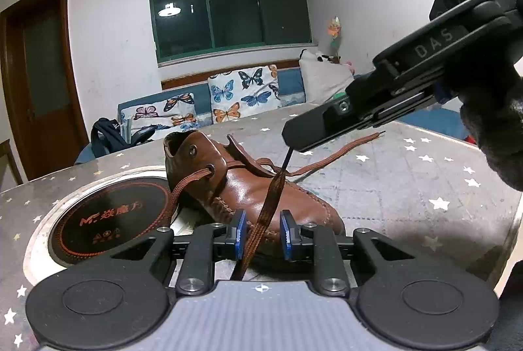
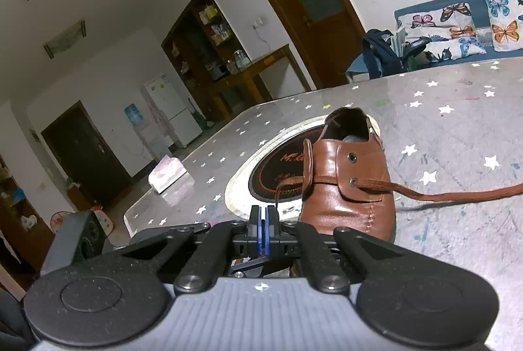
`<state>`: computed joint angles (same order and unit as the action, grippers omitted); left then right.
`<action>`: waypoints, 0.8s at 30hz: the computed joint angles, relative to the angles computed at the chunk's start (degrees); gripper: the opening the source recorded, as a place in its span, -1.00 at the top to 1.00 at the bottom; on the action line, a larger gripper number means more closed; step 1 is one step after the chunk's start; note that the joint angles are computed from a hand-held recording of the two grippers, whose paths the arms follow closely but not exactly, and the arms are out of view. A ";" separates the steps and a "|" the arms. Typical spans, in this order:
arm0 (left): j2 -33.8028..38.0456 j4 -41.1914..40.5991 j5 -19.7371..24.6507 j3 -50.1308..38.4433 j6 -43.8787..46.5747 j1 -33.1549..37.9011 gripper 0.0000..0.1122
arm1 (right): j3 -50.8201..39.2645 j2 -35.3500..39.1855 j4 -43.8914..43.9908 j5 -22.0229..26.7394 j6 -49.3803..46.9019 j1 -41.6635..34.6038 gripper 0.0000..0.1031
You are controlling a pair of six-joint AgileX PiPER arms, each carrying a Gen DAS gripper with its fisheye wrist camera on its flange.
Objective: Lace up shoes with both hands
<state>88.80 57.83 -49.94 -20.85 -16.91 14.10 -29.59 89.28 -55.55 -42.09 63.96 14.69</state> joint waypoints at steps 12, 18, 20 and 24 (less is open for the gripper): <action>-1.36 3.54 -5.81 1.49 -0.84 4.69 0.91 | -1.44 1.04 4.96 3.00 -3.21 1.11 0.97; -5.94 5.98 -3.39 1.12 -2.35 5.55 0.91 | -2.99 2.51 9.92 6.44 -7.08 3.86 0.97; -7.60 4.87 -0.22 0.22 -1.78 4.60 0.91 | -3.77 2.58 12.47 8.77 -9.57 5.33 0.97; -10.08 1.74 5.73 -2.80 -0.38 3.54 0.91 | -5.62 2.02 24.09 16.12 -22.08 10.14 0.84</action>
<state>78.72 59.58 -44.22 -23.65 -17.29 17.63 -35.21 91.31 -31.46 -25.97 41.89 24.83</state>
